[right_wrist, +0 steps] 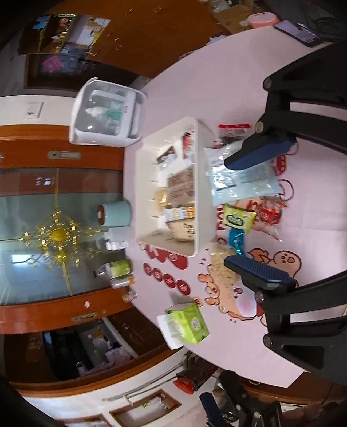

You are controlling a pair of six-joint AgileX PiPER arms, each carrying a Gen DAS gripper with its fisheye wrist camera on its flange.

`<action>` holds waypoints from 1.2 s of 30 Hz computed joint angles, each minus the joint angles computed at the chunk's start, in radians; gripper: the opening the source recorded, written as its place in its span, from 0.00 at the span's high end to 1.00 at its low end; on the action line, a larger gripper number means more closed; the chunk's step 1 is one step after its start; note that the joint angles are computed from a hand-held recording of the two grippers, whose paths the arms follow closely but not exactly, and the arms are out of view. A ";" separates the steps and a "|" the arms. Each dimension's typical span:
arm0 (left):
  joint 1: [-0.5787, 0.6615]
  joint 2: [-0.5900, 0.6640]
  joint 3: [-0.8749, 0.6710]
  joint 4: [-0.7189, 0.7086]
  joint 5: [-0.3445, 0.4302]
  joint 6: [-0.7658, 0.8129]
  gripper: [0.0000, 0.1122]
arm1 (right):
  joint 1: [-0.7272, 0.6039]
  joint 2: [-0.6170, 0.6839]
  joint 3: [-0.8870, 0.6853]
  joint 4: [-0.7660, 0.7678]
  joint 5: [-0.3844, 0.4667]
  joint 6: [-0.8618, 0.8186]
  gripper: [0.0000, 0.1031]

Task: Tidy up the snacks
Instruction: 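Grasp the clear bag of puffed snacks with the left tool while the right tool grasps the red round pack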

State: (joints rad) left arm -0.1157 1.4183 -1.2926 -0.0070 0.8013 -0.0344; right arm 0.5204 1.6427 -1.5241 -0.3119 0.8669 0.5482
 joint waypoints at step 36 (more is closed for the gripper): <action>-0.119 0.792 -0.499 0.104 -0.047 0.535 0.13 | -0.104 0.474 -0.087 0.324 -0.035 -0.100 0.37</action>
